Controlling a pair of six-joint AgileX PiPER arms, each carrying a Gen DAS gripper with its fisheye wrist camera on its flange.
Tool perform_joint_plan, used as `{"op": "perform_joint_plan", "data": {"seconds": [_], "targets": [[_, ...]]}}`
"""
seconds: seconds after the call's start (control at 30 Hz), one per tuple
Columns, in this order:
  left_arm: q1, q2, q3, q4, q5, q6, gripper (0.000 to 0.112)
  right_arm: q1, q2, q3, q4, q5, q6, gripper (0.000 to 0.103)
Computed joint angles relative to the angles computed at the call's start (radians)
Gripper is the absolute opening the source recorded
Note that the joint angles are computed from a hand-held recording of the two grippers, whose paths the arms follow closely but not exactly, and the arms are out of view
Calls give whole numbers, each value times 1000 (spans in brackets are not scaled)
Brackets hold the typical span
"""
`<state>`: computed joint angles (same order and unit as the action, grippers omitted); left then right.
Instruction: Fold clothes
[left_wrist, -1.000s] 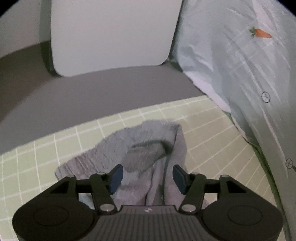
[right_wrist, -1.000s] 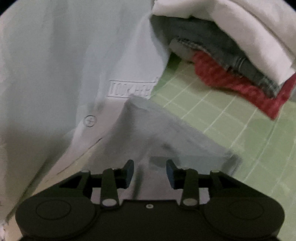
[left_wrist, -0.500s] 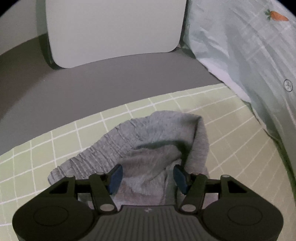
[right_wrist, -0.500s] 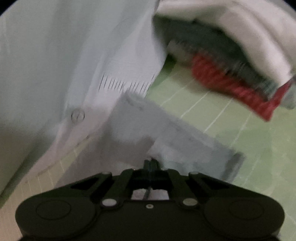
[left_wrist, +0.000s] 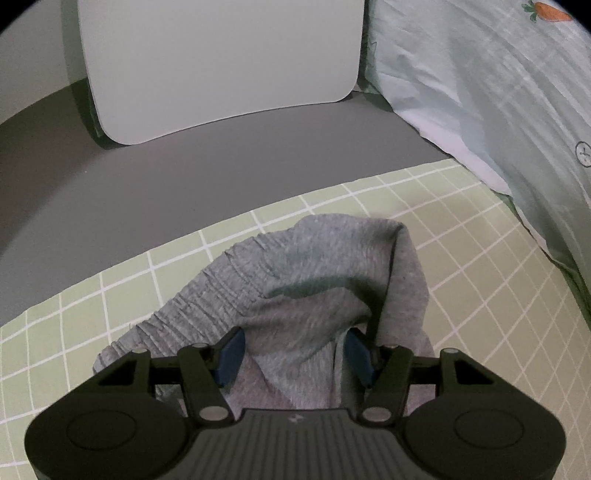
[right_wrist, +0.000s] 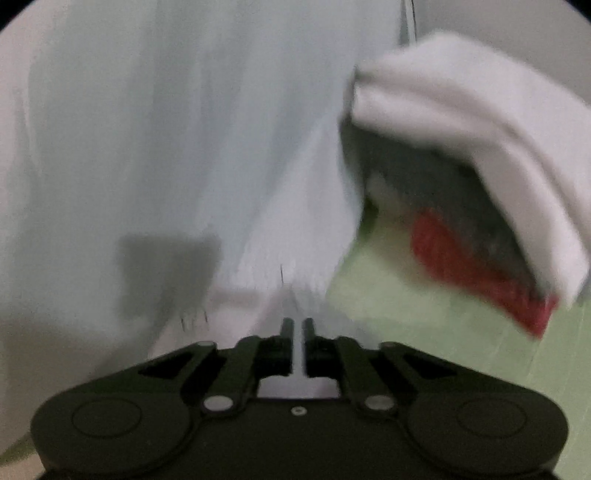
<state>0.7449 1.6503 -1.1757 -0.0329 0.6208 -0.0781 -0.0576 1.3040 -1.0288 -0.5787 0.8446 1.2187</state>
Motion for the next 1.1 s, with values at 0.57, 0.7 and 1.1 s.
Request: {"op": "perform_joint_plan", "data": {"seconds": [0.57,0.7,1.1], "targets": [[-11,5,-1,2,5,25,71,187,35,114,14,85,54,3],[-7,4,3,-10,1,40,71,231,-22,138,-68,137,182,2],[-2,6,3,-23,-2,71,75,145,98,-111,-233,60,124,1]]}}
